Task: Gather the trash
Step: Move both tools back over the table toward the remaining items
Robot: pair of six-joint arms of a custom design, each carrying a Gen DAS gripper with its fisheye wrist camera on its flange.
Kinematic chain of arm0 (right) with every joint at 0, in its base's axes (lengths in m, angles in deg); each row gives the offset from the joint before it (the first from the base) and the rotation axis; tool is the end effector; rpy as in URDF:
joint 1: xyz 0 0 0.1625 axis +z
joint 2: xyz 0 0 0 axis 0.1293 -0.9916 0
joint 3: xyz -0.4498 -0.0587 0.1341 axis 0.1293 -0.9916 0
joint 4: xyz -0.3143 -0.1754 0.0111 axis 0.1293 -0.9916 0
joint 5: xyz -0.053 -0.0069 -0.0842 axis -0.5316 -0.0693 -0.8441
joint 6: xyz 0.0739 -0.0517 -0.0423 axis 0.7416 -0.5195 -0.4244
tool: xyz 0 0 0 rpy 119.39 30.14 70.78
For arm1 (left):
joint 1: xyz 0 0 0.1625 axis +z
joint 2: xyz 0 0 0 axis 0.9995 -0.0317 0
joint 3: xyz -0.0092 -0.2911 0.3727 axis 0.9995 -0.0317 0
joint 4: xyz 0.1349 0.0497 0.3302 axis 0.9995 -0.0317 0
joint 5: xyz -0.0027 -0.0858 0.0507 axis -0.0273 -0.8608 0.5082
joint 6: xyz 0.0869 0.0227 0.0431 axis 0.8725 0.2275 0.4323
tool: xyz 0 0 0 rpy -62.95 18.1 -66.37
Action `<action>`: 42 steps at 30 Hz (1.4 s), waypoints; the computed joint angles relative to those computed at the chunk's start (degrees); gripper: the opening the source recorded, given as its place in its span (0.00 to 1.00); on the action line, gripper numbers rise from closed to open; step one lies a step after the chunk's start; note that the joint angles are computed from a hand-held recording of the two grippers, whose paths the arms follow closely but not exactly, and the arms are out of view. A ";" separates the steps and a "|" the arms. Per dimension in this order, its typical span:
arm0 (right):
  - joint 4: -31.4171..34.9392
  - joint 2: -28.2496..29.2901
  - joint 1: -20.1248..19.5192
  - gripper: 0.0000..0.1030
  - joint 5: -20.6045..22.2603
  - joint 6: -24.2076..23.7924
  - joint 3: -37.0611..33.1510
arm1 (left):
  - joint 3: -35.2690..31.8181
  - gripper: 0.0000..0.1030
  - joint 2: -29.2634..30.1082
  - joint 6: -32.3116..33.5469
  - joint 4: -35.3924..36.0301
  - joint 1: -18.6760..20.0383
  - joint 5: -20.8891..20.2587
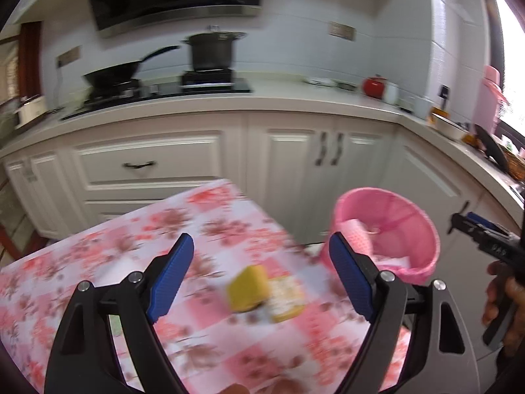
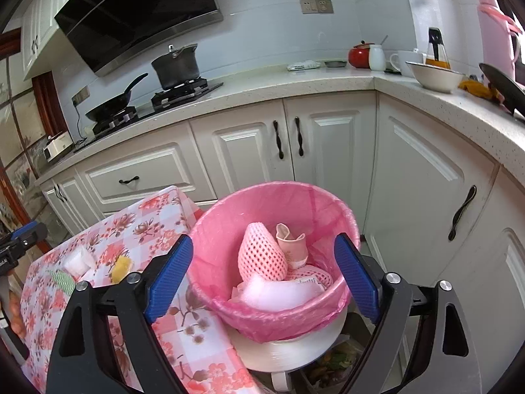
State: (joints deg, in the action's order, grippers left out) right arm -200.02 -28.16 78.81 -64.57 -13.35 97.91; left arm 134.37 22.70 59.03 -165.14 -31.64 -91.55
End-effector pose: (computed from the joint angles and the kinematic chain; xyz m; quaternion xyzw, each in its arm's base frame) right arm 0.0501 -0.5818 0.2538 0.0145 -0.7953 0.5095 0.3283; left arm -0.2477 -0.7032 0.1048 0.3642 0.8429 -0.3394 0.2042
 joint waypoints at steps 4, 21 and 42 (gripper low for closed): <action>0.61 1.08 1.60 0.84 -0.50 -0.46 -0.55 | 2.62 0.81 -2.91 -1.44 -2.89 2.05 1.60; 9.15 7.89 6.71 0.85 -1.41 -2.23 -6.59 | 6.80 0.81 -9.40 -4.49 -8.16 8.26 5.61; 25.17 17.89 7.59 0.85 -2.41 -3.07 -19.85 | 4.30 0.81 -8.23 -8.47 -2.45 12.96 6.75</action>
State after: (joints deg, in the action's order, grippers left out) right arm -174.86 -10.27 86.40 -66.99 -16.42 78.06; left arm 138.68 14.47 50.56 -167.58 -18.68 -84.80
